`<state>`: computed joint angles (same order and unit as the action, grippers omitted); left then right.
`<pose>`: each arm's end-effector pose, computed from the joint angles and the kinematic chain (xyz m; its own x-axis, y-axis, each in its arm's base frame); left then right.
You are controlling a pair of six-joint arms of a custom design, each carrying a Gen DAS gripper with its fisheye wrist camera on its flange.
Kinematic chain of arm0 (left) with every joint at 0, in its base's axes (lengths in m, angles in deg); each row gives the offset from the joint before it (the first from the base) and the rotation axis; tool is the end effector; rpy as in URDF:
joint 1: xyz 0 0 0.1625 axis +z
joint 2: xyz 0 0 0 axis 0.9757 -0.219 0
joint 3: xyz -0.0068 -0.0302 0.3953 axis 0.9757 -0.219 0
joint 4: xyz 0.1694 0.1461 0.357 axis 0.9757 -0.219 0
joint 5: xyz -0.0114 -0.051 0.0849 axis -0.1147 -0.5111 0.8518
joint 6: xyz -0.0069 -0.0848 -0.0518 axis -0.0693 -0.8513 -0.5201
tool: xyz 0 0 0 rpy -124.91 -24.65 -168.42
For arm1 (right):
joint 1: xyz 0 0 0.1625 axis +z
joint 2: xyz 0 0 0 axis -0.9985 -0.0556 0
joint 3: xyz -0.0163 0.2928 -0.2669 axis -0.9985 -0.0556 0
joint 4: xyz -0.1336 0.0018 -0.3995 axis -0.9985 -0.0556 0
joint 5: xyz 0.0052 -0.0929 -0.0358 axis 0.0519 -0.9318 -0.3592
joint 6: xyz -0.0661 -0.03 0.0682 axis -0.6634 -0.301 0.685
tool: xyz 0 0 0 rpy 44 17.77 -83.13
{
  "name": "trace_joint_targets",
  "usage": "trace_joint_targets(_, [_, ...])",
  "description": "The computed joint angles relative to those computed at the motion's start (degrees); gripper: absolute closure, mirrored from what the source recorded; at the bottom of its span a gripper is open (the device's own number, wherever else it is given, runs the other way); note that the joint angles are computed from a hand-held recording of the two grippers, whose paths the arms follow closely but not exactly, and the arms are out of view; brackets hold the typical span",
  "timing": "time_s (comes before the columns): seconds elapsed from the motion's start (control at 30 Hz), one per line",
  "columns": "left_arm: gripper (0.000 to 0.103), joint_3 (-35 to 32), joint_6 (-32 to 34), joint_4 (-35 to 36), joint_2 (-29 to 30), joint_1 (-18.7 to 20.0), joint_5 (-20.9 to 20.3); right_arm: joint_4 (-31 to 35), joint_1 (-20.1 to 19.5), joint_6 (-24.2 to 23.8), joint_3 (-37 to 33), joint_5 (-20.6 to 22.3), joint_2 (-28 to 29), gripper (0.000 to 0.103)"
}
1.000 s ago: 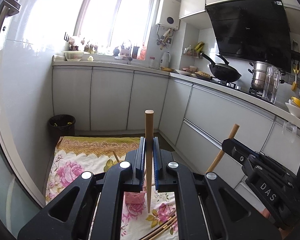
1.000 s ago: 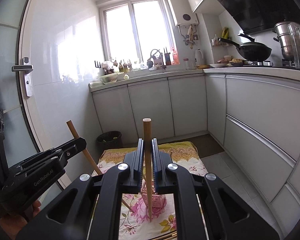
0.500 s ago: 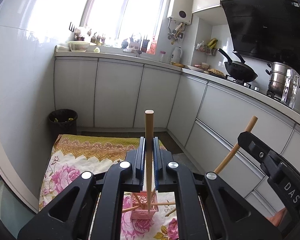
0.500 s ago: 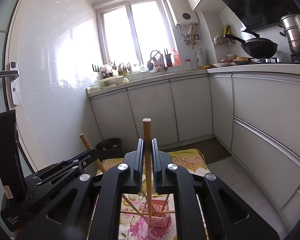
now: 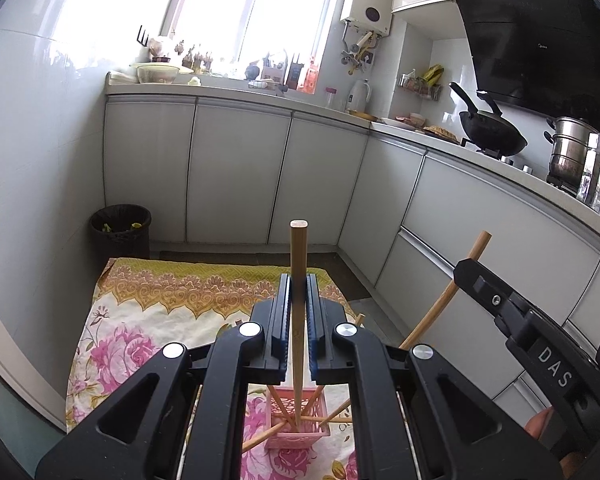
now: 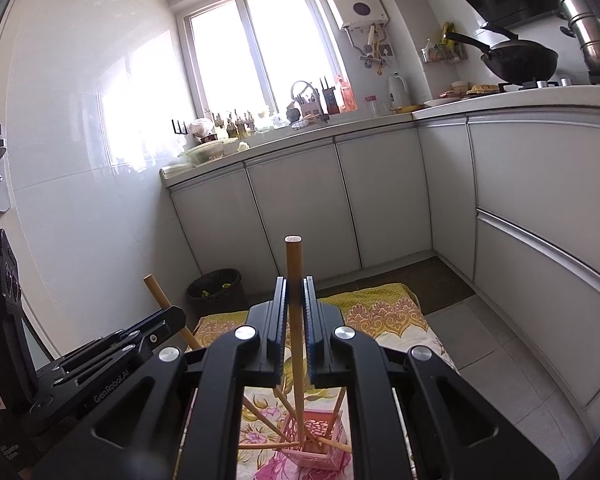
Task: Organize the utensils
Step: 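Lower both chopsticks into the pink holder and open both tools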
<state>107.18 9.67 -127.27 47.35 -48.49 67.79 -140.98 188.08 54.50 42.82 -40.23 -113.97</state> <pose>-0.5255 -0.5515 0.1914 -0.8188 -0.1740 -0.5471 0.4587 0.3747 -0.8057 0.2611 -0.6059 0.4387 -0.7765 -0.4980 0.3861 -0.5976 0.3877 -0.7018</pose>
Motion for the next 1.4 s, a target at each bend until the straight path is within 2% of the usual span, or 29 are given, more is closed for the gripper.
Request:
trace_joint_targets(0.17, [0.097, -0.36, -0.25, 0.38, 0.30, 0.76, -0.84, -0.77, -0.22, 0.33, 0.20, 0.20, 0.50, 0.095])
trace_joint_targets(0.3, [0.095, -0.05, -4.86, 4.81, -0.35, 1.67, -3.06, -0.88, -0.36, 0.37, 0.36, -0.37, 0.82, 0.095])
trace_joint_targets(0.47, [0.080, 1.06, -4.56, 2.54, -0.99, 1.31, -3.05, -0.68, -0.14, 0.70, 0.04, -0.58, 1.05, 0.095])
trace_joint_targets(0.63, [0.080, 1.35, -1.03, -1.64, -0.75, -0.07, -0.50, -1.24, 0.20, 0.18, 0.21, -1.04, 1.42, 0.095])
trace_joint_targets(0.8, [0.080, 1.92, -1.14, -2.45, -0.92, -0.70, 1.65, -1.04, 0.46, -0.01, -0.04, -2.34, 2.41, 0.093])
trace_joint_targets(0.87, [0.080, 2.62, -1.48, -2.98, -1.42, -0.77, 1.90, -1.55, 0.71, -0.54, 0.09, -3.25, 2.74, 0.076])
trace_joint_targets(0.9, [0.080, 3.01, -1.78, -2.99, -1.73, -0.81, 2.15, -1.40, 0.65, -0.55, 0.18, -3.04, 2.70, 0.060])
trace_joint_targets(0.93, [0.080, 3.39, -2.36, -2.71, -2.04, -0.87, 2.47, -1.89, 0.61, -0.35, 0.43, -2.93, 2.62, 0.053])
trace_joint_targets(1.07, [0.080, 4.51, -3.73, -2.15, -2.99, -1.15, 2.98, -2.55, 0.55, 0.39, 0.62, -2.86, 2.43, 0.052])
trace_joint_targets(1.3, [0.078, 5.88, -6.08, 0.27, -3.99, -2.61, 3.76, -3.50, 0.32, 1.42, 1.39, -3.44, 0.86, 0.044])
trace_joint_targets(1.37, [0.076, 6.61, -9.50, 4.05, -4.69, -3.24, 3.97, -3.65, 0.04, 1.96, 2.06, -3.30, -0.36, 0.038])
trace_joint_targets(1.4, [0.074, 7.33, -12.13, 6.93, -5.34, -3.62, 4.06, -3.87, -0.20, 2.29, 2.75, -3.13, -1.23, 0.031])
